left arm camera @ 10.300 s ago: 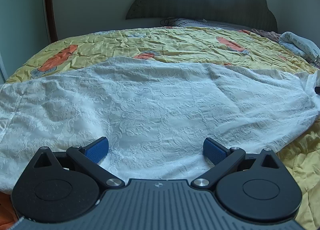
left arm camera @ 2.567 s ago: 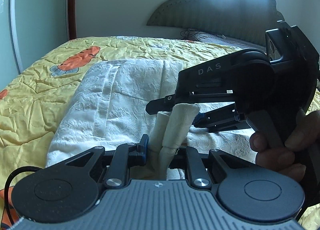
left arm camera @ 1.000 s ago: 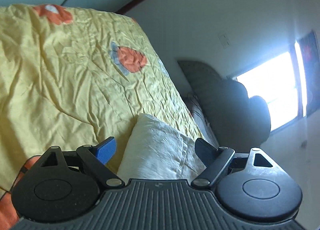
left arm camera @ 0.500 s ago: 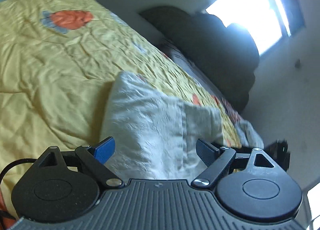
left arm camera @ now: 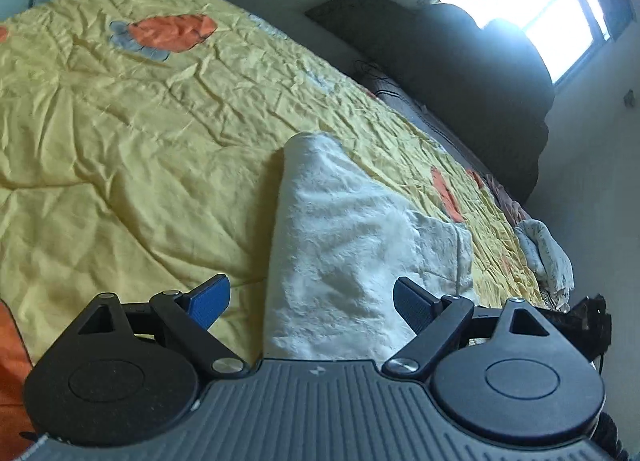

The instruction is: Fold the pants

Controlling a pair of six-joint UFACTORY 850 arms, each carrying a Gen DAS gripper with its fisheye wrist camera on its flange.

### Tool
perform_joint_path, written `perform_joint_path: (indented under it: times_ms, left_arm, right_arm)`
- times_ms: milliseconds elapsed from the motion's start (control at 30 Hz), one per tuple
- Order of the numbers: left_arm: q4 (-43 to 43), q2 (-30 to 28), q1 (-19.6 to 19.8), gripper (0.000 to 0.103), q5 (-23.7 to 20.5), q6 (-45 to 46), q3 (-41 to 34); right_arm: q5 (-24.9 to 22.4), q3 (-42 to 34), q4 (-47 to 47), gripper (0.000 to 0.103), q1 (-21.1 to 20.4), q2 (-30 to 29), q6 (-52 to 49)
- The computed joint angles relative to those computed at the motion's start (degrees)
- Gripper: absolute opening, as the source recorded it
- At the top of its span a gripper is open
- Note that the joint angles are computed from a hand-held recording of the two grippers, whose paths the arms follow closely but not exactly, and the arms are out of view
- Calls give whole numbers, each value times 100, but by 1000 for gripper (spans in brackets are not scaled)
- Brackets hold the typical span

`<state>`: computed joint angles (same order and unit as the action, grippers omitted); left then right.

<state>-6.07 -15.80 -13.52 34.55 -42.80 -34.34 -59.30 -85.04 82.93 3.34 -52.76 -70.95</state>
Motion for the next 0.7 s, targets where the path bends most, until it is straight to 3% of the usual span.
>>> perform_joint_path:
  times_ms: [67,167,200,300,400,433,533,700]
  left_arm:
    - [401,-166,56,89,-262,-382,-133]
    - [-166,-342,-171,90,-234,286,-269]
    - [-386,-357,-224,90,-364,496,-343]
    - [-312,-287,-283,74,-508,562,-402]
    - [-817,-297,-434,70,-772,1344,-500]
    - [-1084,-382,-486,59,-894,1647,-573]
    - [-1769,-513,-647,56,-620,2477,-578]
    - [-1564,-85,-471,51,-656,2355,-302]
  right_arm:
    - [-22,119,-150,30,41,32,-42]
    - [-21,298,85,28,86,80,-316]
    - [-22,301,89,17,84,95,-282]
    - [12,487,262,14,27,326,-712]
    - [349,474,100,13,29,298,-692]
    - [374,443,103,13,43,226,-649]
    - [376,504,208,18,53,260,-646]
    - [432,644,407,30,-224,502,-807]
